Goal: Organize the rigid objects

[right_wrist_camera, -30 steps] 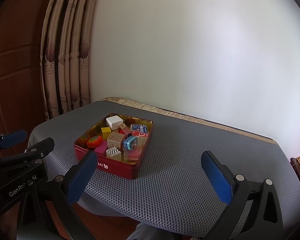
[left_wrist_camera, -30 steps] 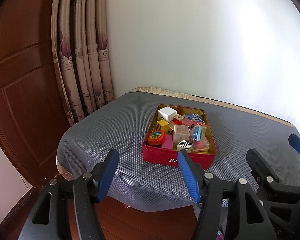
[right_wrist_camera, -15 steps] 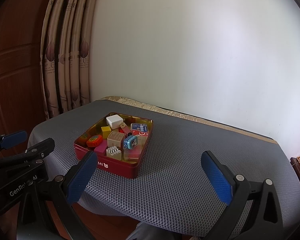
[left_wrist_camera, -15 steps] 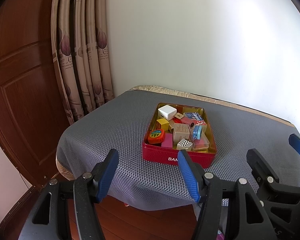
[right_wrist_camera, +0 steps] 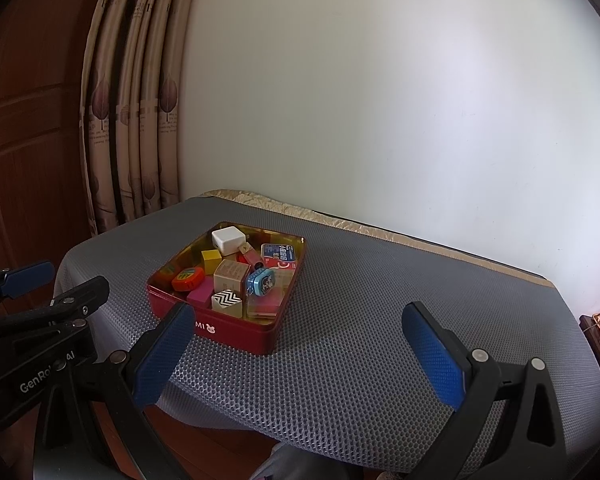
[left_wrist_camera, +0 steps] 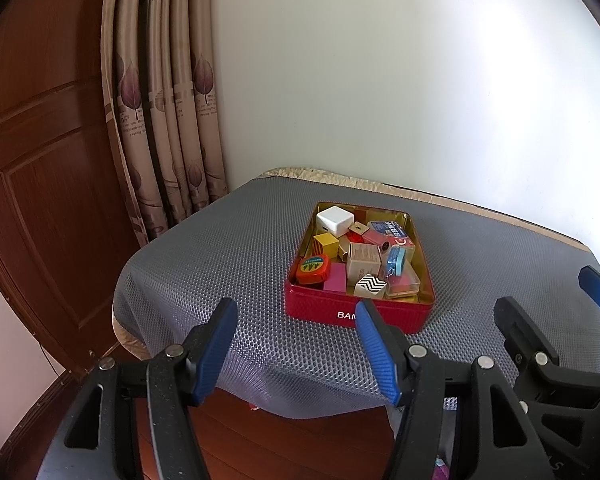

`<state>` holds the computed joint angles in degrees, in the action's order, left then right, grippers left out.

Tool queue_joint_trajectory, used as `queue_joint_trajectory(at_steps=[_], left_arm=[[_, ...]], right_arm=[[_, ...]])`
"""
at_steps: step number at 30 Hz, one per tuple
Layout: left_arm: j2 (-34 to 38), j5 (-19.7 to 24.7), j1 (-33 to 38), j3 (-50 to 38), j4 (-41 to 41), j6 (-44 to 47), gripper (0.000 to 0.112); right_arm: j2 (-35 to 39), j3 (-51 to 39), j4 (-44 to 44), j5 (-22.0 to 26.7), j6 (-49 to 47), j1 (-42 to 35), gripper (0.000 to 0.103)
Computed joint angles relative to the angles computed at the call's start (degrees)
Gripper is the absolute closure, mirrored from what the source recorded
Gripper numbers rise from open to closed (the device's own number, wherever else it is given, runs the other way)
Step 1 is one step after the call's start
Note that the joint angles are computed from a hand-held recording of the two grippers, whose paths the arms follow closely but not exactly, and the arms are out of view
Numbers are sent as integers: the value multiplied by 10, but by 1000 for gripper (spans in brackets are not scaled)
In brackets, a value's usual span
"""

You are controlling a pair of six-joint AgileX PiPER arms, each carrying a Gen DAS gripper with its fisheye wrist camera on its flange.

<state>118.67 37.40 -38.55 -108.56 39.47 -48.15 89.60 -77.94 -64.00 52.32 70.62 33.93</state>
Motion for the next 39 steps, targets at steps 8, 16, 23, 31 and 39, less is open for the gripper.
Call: queue_joint_trajectory(at_steps=[8,16,23,31,39], left_arm=[[2,2,1,-3,-4,4,49],[2,5,1,-4,-7,6,49],[3,7,2,-6,-14,13,49],[5,10,3,-10,-21,18,49],[5,9,4,-9,-20,15,49]], right_arm=[[-3,8,-2,-1,1,0,0],[-4,9,2,-3,-2,-1,0],[-4,8,4,-5,-4,-4,0],[-4,6,5,-6,-8,-5,0],[-6,14,4,-11,-7,-7,0]])
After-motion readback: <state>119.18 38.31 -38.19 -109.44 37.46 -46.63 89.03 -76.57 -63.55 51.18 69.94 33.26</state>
